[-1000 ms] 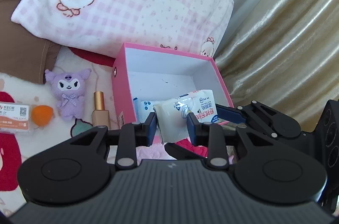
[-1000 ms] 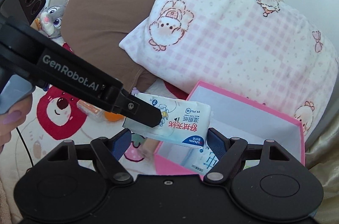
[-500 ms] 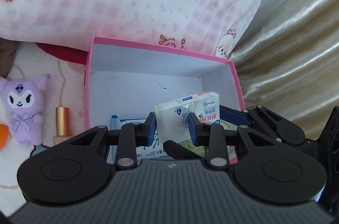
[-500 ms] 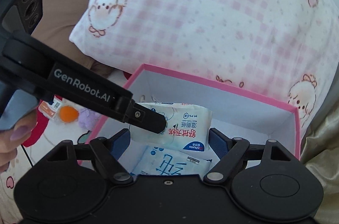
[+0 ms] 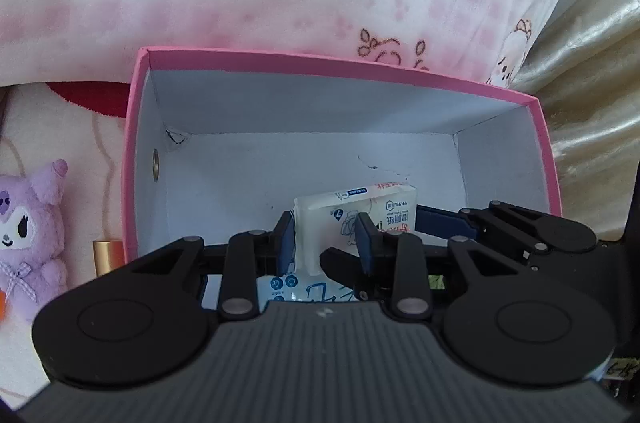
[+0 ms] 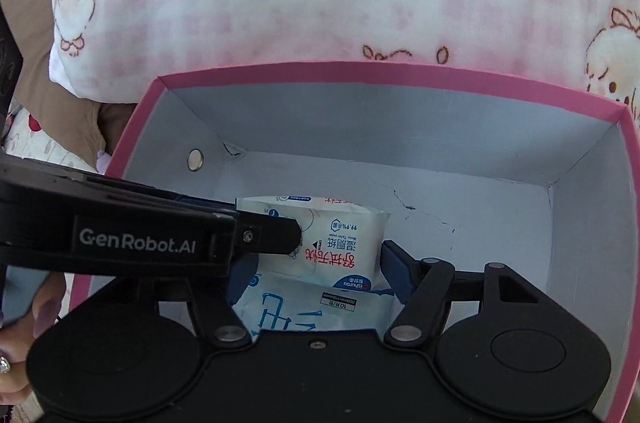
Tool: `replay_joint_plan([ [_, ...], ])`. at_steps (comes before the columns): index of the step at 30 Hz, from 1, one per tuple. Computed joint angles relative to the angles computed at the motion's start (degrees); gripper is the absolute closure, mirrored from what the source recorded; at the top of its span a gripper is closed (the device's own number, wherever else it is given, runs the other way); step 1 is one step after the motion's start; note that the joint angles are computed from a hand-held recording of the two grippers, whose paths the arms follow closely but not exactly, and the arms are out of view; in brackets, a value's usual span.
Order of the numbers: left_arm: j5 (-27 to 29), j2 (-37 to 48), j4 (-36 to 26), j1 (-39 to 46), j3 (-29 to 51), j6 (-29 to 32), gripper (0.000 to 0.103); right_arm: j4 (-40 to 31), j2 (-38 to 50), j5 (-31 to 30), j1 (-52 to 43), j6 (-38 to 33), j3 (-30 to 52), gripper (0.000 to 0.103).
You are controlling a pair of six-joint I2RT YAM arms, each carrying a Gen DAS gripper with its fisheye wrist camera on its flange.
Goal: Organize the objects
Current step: 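Lower the wipes pack onto the box floor and open both grippers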
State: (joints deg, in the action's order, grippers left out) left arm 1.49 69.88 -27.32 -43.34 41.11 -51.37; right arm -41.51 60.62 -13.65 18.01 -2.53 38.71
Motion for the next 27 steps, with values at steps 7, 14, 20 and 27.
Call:
replay_joint_plan([
  [7,-6.6,4.3,-2.3,-4.7,3.1,-1.4,0.069,1.8,1.6,2.8,1.4,2.5,-1.3,0.036],
  [14,-8.1,-2.6,-8.9,-6.7,4.3,-1.5,0.065,-3.5,-10.0,4.3,3.4,3.8,-1.7,0.035],
  [20,-8.8,-11.8,-19.5,-9.2,6.3,-3.7,0.062,-13.8,-23.4,9.0,12.3,9.7,1.6,0.034],
  [27,-15.3,-18.4,-34.7,-18.1,13.7,-7.7,0.059,-25.2,-27.4,26.0,34.7,28.5,10.0,0.034],
])
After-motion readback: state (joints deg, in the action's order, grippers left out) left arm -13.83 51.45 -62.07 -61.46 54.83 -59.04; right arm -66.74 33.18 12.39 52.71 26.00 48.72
